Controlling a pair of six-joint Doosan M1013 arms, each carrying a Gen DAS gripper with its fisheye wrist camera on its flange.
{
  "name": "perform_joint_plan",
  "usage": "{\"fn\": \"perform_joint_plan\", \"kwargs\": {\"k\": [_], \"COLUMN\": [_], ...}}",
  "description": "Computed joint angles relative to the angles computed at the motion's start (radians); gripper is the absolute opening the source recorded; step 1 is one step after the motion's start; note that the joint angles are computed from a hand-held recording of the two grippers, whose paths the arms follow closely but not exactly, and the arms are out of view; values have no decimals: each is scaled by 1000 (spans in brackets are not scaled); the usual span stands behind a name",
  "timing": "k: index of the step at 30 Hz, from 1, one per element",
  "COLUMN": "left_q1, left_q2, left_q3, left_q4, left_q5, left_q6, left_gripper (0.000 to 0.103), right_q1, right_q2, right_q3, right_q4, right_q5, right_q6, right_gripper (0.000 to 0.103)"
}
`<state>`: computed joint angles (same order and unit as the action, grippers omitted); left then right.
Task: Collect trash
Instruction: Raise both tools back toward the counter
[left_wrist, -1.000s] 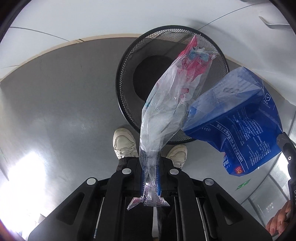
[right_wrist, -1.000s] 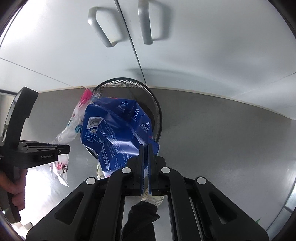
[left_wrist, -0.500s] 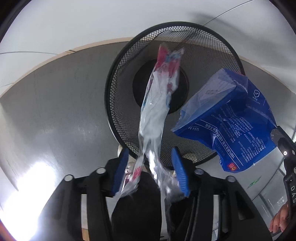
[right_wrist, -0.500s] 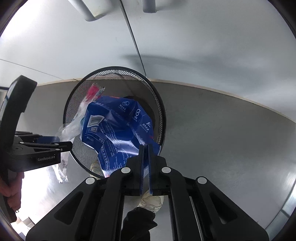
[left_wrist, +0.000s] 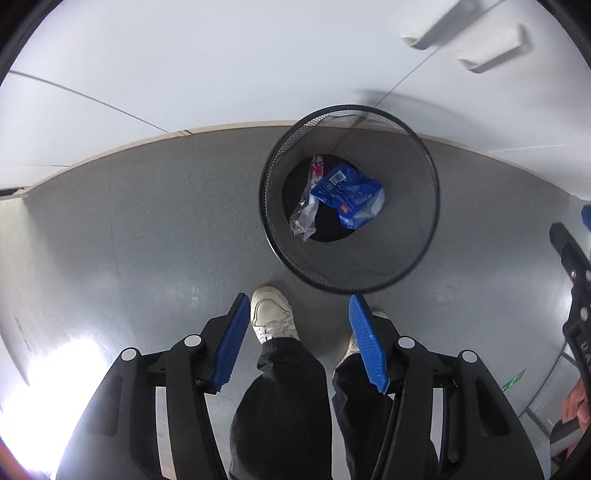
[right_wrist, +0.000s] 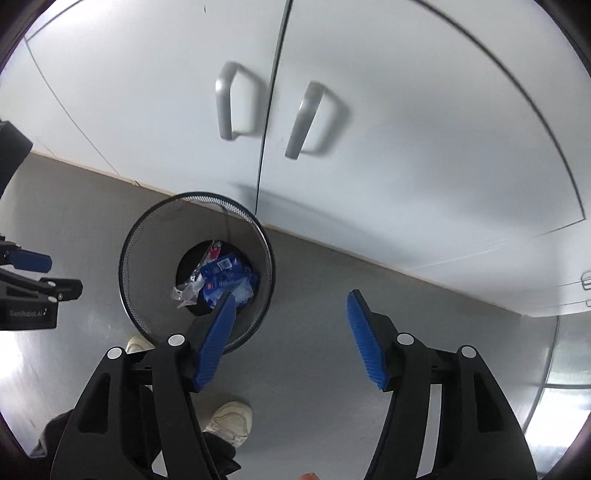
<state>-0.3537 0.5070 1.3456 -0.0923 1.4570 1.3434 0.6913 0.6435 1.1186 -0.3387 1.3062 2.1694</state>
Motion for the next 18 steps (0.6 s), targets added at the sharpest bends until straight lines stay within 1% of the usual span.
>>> {"fn": "perform_joint_plan", "kwargs": {"k": [1, 2, 6, 11, 12, 13, 16, 18], "left_q1": [-2, 10, -1, -7, -13, -19, -61, -84], "left_q2": [-2, -25, -79, -148, -165, -181, -242, -265], "left_q3": [-12, 18, 11, -60, -73, -93, -135, -178], "left_q4": [0, 1, -7, -2, -1, 8, 118, 162], "left_q5": [3, -19, -33, -6, -1, 2, -69, -82], "left_q6": [-4, 7, -12, -36, -38, -36, 9, 42], "left_gripper": [56, 56, 56, 56, 57, 57, 58, 59], "right_q1": [4, 11, 37, 52, 57, 61, 70, 72], "right_q2": [-5, -18, -47, -114, -123, -131, -158, -169], "right_q3": [-10, -11, -45, -86, -103, -122, -174, -214], "right_q4": [-14, -34, -110, -170, -189, -207, -260, -290], "right_q5": [11, 18, 72, 129, 152, 175, 201, 210], "right_q6": [2, 8, 15, 65, 77, 84, 106, 117], "right_gripper": [65, 66, 72, 75, 79, 80, 80, 81]}}
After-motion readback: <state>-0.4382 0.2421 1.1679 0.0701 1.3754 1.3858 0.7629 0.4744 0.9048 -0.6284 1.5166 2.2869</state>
